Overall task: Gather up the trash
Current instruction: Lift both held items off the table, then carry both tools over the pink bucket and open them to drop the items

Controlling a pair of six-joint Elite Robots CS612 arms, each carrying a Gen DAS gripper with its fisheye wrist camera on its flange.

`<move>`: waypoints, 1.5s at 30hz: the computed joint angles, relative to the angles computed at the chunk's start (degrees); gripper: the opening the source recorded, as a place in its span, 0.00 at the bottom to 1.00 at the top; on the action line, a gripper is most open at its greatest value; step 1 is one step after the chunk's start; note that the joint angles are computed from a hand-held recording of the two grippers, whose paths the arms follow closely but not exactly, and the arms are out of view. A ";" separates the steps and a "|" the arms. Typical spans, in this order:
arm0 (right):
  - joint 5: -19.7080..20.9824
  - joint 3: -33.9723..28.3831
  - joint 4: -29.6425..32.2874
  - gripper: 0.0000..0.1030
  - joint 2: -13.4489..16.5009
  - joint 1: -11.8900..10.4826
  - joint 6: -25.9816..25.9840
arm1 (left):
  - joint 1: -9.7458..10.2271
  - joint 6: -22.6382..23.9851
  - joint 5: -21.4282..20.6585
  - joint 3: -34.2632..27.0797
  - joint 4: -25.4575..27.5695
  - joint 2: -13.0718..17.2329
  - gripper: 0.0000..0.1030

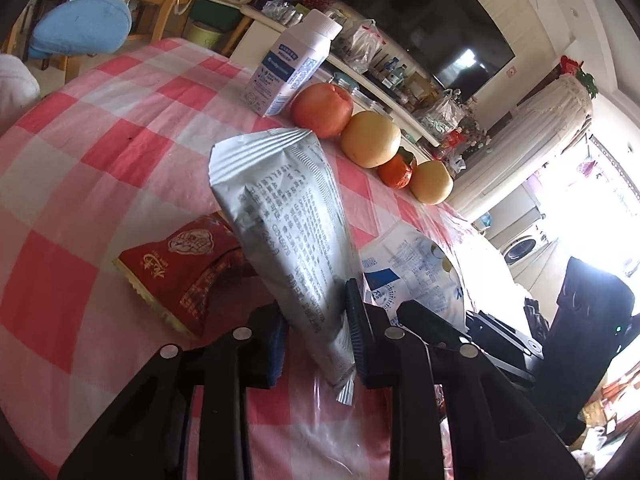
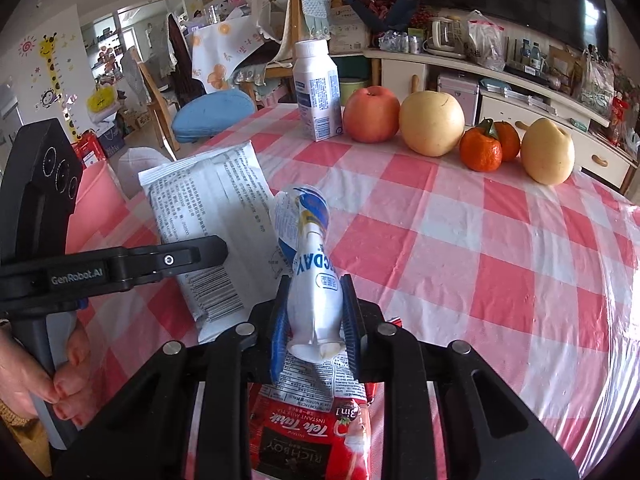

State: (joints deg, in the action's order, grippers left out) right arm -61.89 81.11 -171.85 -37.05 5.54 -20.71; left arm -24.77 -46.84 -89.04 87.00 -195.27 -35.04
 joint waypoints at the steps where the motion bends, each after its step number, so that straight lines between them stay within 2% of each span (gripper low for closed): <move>1: -0.04 0.04 -0.22 0.24 0.01 -0.02 0.26 | -0.06 0.17 0.12 -0.04 -0.11 -0.01 0.26; 9: -0.67 0.92 -3.05 0.24 -0.23 -0.11 2.55 | 0.12 -0.05 0.10 1.11 -3.28 -0.74 0.17; 21: -0.92 3.38 -5.41 0.24 -1.82 0.60 4.97 | 1.03 -2.46 0.82 4.36 -8.48 -2.64 0.16; 31: -0.59 4.43 -5.71 0.24 -3.26 1.77 8.13 | 1.87 -4.53 6.55 9.33 -14.32 -5.63 0.16; 39: -0.09 4.56 -6.27 0.24 -4.20 4.12 7.25 | 2.87 -7.47 13.64 14.51 -18.74 -8.39 0.16; 45: 1.47 3.44 -4.99 0.24 -4.66 6.83 4.72 | 3.32 -9.27 19.49 18.27 -21.61 -10.46 0.16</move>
State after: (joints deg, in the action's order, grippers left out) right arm -60.42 84.55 -176.84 -41.71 12.37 -15.99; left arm -21.45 -56.11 -69.55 105.27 -216.88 -45.50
